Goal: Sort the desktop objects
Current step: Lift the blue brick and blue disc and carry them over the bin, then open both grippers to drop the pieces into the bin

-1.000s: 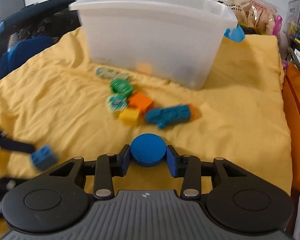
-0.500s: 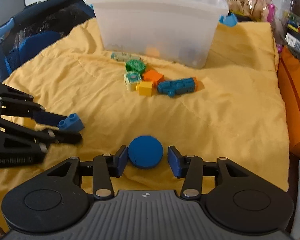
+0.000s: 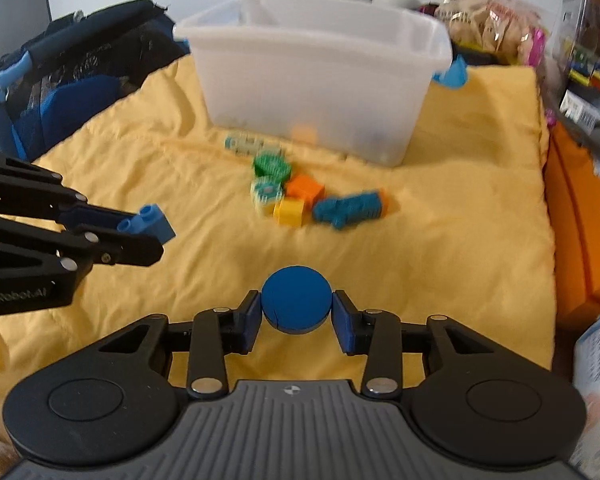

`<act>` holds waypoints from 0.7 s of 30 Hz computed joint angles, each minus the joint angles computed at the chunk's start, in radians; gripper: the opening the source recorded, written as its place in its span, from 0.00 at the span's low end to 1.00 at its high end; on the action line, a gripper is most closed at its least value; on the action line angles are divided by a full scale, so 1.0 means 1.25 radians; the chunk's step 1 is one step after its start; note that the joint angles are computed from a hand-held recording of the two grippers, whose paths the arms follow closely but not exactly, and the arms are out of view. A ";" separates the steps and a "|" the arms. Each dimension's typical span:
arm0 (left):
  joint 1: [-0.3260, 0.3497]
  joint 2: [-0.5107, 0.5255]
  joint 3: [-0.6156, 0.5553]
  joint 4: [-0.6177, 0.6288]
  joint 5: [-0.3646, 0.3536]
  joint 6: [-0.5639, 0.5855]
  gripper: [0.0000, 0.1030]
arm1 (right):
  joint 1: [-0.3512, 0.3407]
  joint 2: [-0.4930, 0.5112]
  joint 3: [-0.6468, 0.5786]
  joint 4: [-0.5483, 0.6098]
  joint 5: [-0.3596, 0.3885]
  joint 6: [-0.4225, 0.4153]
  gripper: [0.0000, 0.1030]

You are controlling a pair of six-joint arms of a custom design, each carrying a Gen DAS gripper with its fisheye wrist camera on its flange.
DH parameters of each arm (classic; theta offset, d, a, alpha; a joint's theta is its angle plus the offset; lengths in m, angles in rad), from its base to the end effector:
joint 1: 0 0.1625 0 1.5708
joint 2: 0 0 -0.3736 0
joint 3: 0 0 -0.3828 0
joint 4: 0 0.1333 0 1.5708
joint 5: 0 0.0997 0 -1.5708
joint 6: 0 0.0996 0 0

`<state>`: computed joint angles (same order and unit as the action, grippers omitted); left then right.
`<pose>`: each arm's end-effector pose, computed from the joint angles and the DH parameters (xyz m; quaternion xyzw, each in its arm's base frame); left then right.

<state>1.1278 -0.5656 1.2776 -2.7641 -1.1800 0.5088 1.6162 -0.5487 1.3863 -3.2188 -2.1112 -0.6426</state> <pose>-0.1609 -0.7386 0.0771 0.3953 0.8680 -0.2275 0.1961 0.1140 -0.7011 0.0863 0.1996 -0.8693 0.2909 0.3462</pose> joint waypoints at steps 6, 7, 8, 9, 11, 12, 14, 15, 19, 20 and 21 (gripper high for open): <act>-0.014 0.053 -0.126 -0.024 -0.014 0.044 0.17 | 0.019 0.030 -0.099 -0.020 0.012 -0.058 0.40; -0.015 0.066 -0.157 -0.022 -0.017 0.044 0.17 | 0.022 0.036 -0.120 -0.022 0.018 -0.066 0.40; -0.016 0.079 -0.186 -0.020 -0.021 0.045 0.17 | 0.024 0.042 -0.139 -0.020 0.024 -0.072 0.40; -0.017 0.093 -0.217 -0.020 -0.022 0.049 0.17 | 0.026 0.050 -0.163 -0.020 0.030 -0.079 0.40; -0.019 0.126 -0.282 -0.021 -0.020 0.064 0.17 | 0.031 0.074 -0.218 -0.032 0.043 -0.098 0.40; -0.021 0.145 -0.317 -0.016 -0.018 0.070 0.17 | 0.033 0.087 -0.247 -0.038 0.050 -0.104 0.40; -0.022 0.184 -0.390 0.002 -0.012 0.080 0.17 | 0.035 0.119 -0.318 -0.027 0.056 -0.106 0.40; -0.021 0.202 -0.426 0.015 -0.010 0.081 0.17 | 0.036 0.130 -0.344 -0.019 0.060 -0.104 0.40; -0.021 0.285 -0.587 0.066 0.000 0.090 0.17 | 0.036 0.189 -0.475 0.035 0.069 -0.103 0.41; -0.020 0.310 -0.637 0.086 0.004 0.096 0.17 | 0.036 0.206 -0.517 0.064 0.068 -0.095 0.41; -0.020 0.333 -0.683 0.104 0.008 0.101 0.17 | 0.036 0.216 -0.542 0.081 0.070 -0.089 0.41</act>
